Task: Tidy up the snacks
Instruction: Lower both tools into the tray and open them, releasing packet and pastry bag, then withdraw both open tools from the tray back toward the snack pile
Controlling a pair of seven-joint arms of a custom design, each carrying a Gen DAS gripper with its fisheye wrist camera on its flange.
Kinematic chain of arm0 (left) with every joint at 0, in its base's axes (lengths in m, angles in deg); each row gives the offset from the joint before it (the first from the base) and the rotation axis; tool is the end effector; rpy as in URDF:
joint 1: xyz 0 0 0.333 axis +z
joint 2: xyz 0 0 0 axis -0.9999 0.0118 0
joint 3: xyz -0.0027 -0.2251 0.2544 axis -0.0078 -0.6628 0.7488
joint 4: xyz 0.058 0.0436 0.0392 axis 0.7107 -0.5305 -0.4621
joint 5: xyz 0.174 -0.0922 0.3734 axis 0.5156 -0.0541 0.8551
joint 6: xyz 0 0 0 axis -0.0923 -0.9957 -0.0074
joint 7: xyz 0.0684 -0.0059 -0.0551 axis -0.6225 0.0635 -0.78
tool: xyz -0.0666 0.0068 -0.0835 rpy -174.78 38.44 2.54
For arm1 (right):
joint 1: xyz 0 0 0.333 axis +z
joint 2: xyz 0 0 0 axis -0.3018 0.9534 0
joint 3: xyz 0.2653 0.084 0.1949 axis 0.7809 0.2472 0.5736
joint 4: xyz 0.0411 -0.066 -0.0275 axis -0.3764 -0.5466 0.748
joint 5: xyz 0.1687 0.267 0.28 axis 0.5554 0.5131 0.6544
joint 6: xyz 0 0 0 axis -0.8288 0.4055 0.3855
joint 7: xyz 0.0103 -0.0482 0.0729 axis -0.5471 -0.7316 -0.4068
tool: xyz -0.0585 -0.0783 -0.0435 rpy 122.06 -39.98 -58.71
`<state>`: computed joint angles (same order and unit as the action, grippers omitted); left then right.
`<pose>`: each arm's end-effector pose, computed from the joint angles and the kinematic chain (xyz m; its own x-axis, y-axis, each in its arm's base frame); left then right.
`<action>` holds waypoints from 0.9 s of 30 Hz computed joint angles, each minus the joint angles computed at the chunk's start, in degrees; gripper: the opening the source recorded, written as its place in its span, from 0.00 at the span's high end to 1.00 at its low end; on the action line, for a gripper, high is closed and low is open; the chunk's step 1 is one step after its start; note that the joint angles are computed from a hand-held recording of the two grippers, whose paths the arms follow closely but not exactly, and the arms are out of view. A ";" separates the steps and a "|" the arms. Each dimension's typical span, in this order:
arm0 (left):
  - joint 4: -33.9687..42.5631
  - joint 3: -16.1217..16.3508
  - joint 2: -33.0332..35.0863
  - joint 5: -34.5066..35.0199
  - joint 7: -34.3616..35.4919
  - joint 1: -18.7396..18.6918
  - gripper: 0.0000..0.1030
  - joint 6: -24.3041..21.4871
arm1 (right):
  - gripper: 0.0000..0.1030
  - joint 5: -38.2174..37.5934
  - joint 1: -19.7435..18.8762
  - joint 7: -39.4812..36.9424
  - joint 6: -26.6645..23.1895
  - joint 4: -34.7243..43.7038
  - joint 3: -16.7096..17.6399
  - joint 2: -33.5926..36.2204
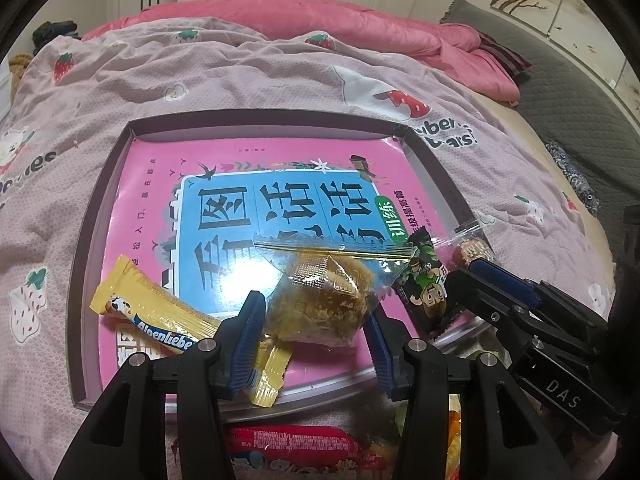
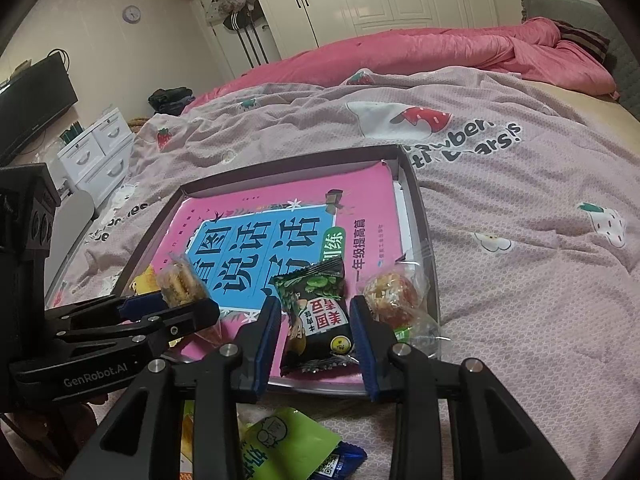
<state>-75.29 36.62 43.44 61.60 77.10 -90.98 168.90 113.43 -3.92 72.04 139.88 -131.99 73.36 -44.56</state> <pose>0.6070 -0.0975 0.4662 0.1100 -0.9728 0.2036 -0.8036 -0.2076 -0.5577 0.6338 0.2058 0.4609 0.4415 -0.8545 -0.2737 -0.7314 -0.1661 -0.6614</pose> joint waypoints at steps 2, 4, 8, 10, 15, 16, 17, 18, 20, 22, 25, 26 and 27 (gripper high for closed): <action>0.02 -0.04 0.02 -0.30 0.20 0.03 0.50 -0.04 | 0.65 0.08 -0.02 -0.04 0.05 0.02 0.00 -0.01; -0.10 -0.07 -0.13 -0.46 0.27 0.01 0.48 -0.11 | 0.65 0.13 -0.04 -0.07 0.10 0.03 -0.02 -0.01; -0.52 0.04 -0.64 0.84 -0.79 -0.10 0.46 0.32 | 0.65 0.13 -0.05 0.19 0.01 0.14 -0.07 -0.07; -0.59 0.02 -0.82 0.14 -0.35 -0.14 0.46 0.26 | 0.65 0.04 -0.07 0.35 -0.21 0.30 -0.12 -0.01; -0.78 0.14 -1.48 0.45 -0.76 -0.26 0.44 0.34 | 0.65 1.08 -0.21 -0.55 0.28 0.02 0.08 -0.41; -0.83 0.17 -1.67 0.46 -0.73 -0.29 0.44 0.41 | 0.65 1.23 -0.19 -0.77 0.44 0.00 0.08 -0.47; -0.85 0.22 -1.88 0.81 -1.08 -0.32 0.41 0.40 | 0.64 1.37 -0.16 -0.98 0.58 -0.08 0.10 -0.59; -0.89 0.24 -2.16 1.31 -1.53 -0.37 0.39 0.51 | 0.64 1.44 -0.13 -1.11 0.70 -0.10 0.08 -0.65; -0.97 0.29 -2.64 2.70 -2.66 -0.45 0.39 0.81 | 0.63 1.97 -0.20 -1.73 0.73 -0.18 0.11 -0.89; -0.97 0.34 -3.18 4.43 -4.05 -0.51 0.37 0.88 | 0.63 2.11 -0.11 -1.98 1.12 -0.38 0.03 -1.16; -1.20 0.39 -4.06 6.66 -5.90 -0.58 0.34 0.98 | 0.59 3.15 -0.18 -2.72 1.27 -0.57 0.02 -1.59; -1.31 0.39 -4.36 7.15 -6.33 -0.62 0.33 0.99 | 0.57 3.87 -0.29 -3.16 1.10 -0.54 0.05 -1.72; -1.35 0.40 -4.62 7.78 -6.93 -0.61 0.33 0.84 | 0.56 4.35 -0.29 -3.46 1.22 -0.61 0.04 -1.87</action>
<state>-76.64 37.02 38.82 69.38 70.18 -91.60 169.74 117.78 -4.21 68.58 141.10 -132.61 73.40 -46.43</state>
